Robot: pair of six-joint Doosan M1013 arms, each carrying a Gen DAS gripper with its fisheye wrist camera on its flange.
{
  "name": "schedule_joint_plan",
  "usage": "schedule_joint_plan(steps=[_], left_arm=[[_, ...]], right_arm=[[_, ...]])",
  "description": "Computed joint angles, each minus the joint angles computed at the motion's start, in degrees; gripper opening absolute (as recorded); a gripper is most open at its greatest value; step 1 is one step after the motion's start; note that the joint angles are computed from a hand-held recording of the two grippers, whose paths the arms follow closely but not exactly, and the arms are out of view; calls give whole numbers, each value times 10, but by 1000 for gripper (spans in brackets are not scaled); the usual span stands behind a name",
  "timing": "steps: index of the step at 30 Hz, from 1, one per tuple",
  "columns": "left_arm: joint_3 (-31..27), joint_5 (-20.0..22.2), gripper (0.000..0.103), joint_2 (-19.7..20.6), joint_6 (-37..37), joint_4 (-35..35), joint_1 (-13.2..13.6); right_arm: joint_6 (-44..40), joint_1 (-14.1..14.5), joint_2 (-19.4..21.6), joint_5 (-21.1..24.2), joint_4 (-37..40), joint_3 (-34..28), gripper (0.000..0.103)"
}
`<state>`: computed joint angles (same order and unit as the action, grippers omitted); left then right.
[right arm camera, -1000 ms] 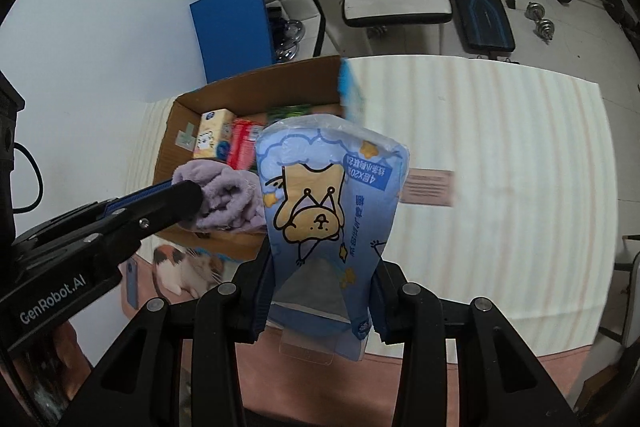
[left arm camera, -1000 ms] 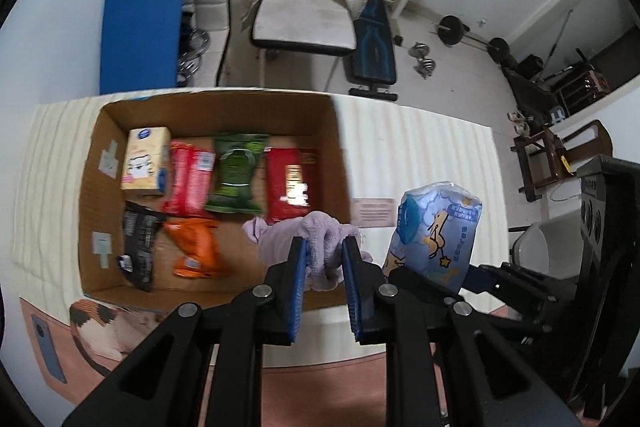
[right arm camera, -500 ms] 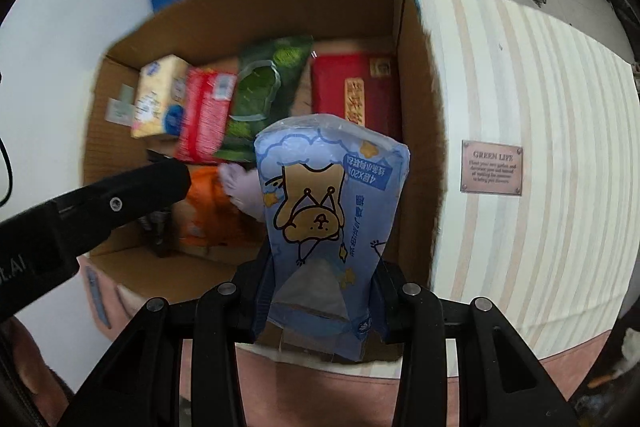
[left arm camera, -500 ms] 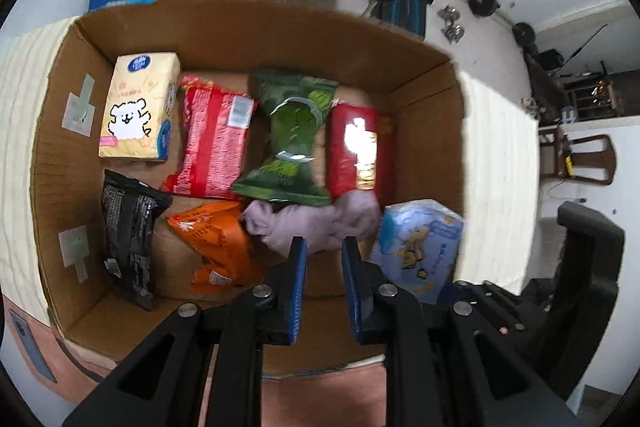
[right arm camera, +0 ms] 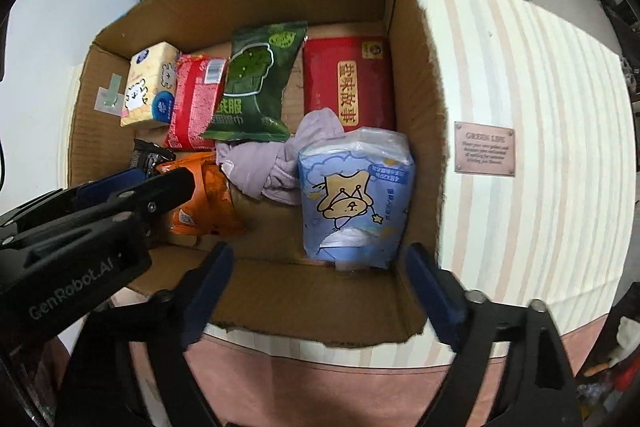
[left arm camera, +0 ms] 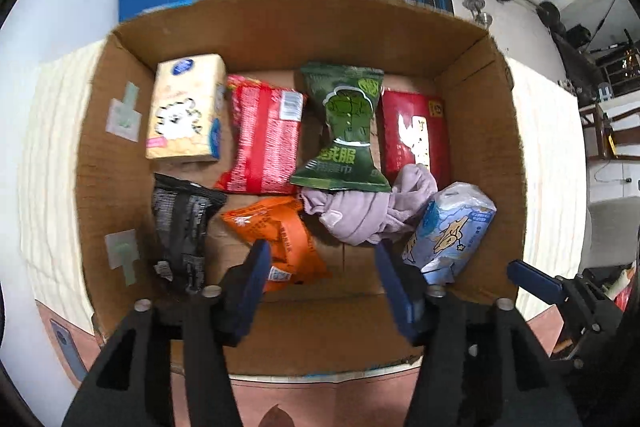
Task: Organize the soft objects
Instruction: 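Open both tools and lift them out of the box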
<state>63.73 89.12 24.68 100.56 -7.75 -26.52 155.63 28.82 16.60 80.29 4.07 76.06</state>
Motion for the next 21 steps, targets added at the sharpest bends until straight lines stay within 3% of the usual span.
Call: schedule_joint_plan(steps=[5, 7, 9, 12, 13, 21], left_arm=[[6, -22, 60, -21, -1, 5, 8], [9, -35, 67, -28, -2, 10, 10], [13, -50, 83, -36, -3, 19, 12], [17, -67, 98, -43, -3, 34, 13], [21, -75, 98, -45, -3, 36, 14], [28, -102, 98, -59, -16, 47, 21]], right_arm=[[10, 6, -2, 17, -22, -15, 91], [9, 9, 2, 30, -33, -25, 91], [8, 11, 1, 36, -38, -29, 91], [7, 13, 1, 47, -49, -36, 96], [7, 14, 2, 51, -54, -39, 103], [27, 25, 0, 65, -93, -49, 103]])
